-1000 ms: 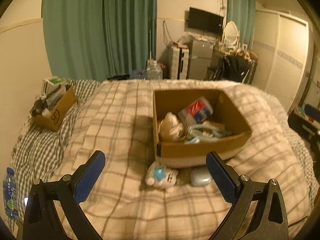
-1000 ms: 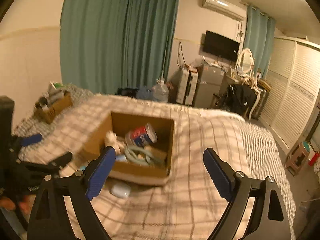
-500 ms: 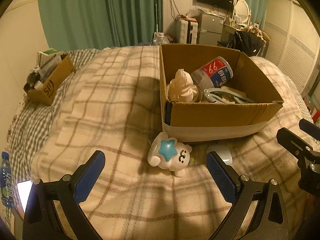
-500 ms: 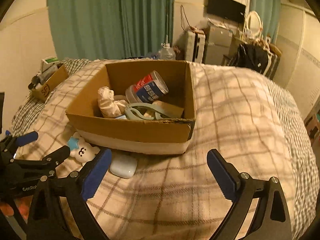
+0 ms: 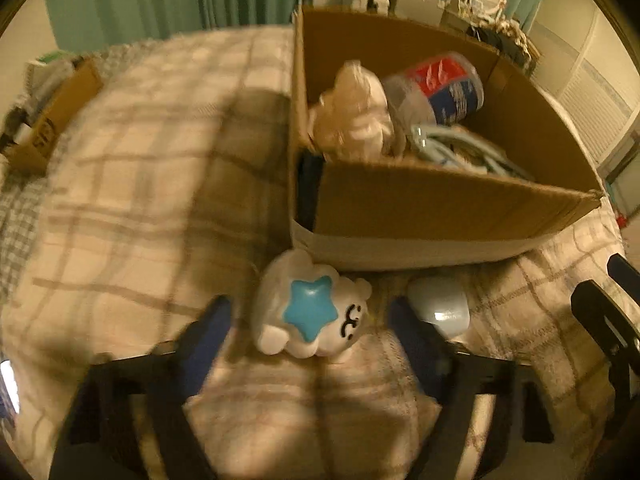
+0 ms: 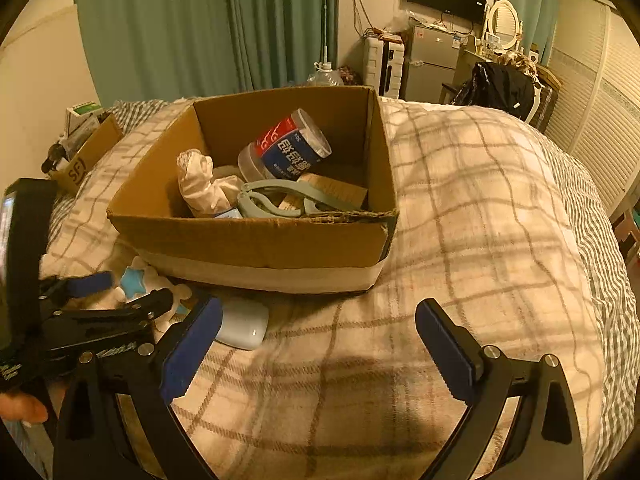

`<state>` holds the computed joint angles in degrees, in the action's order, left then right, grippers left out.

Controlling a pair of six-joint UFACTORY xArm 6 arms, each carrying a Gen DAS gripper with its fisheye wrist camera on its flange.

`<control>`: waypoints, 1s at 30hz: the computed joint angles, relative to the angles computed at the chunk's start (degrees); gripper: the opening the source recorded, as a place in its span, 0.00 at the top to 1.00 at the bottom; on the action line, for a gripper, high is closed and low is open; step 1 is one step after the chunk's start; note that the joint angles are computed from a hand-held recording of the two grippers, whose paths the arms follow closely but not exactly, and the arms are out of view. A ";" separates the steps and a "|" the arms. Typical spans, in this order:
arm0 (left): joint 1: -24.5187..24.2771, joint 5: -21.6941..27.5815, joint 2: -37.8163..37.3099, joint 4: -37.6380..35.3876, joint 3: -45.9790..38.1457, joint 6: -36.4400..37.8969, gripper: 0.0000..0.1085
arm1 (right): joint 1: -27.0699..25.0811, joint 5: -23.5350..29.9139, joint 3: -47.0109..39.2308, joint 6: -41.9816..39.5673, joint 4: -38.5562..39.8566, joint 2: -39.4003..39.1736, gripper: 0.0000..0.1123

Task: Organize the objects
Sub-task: 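Grasp the star-faced toy with the left tool while the right tool grasps the earbud case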

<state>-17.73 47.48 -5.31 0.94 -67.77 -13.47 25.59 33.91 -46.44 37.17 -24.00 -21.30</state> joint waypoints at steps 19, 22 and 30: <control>4.80 -9.17 -14.20 -0.30 10.92 -3.94 0.46 | 3.34 4.21 -5.91 -6.35 4.41 8.06 0.13; 5.93 -9.06 -12.55 3.76 8.71 -6.15 0.46 | 3.74 4.81 -8.94 -9.35 9.10 11.85 0.13; 5.83 -7.99 -10.17 3.51 8.08 -5.63 0.46 | 3.46 7.23 -14.25 -12.22 16.54 20.58 0.23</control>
<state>-11.90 39.49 -15.48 4.45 -59.69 -19.10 29.05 41.14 -60.69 24.95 -7.47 -0.72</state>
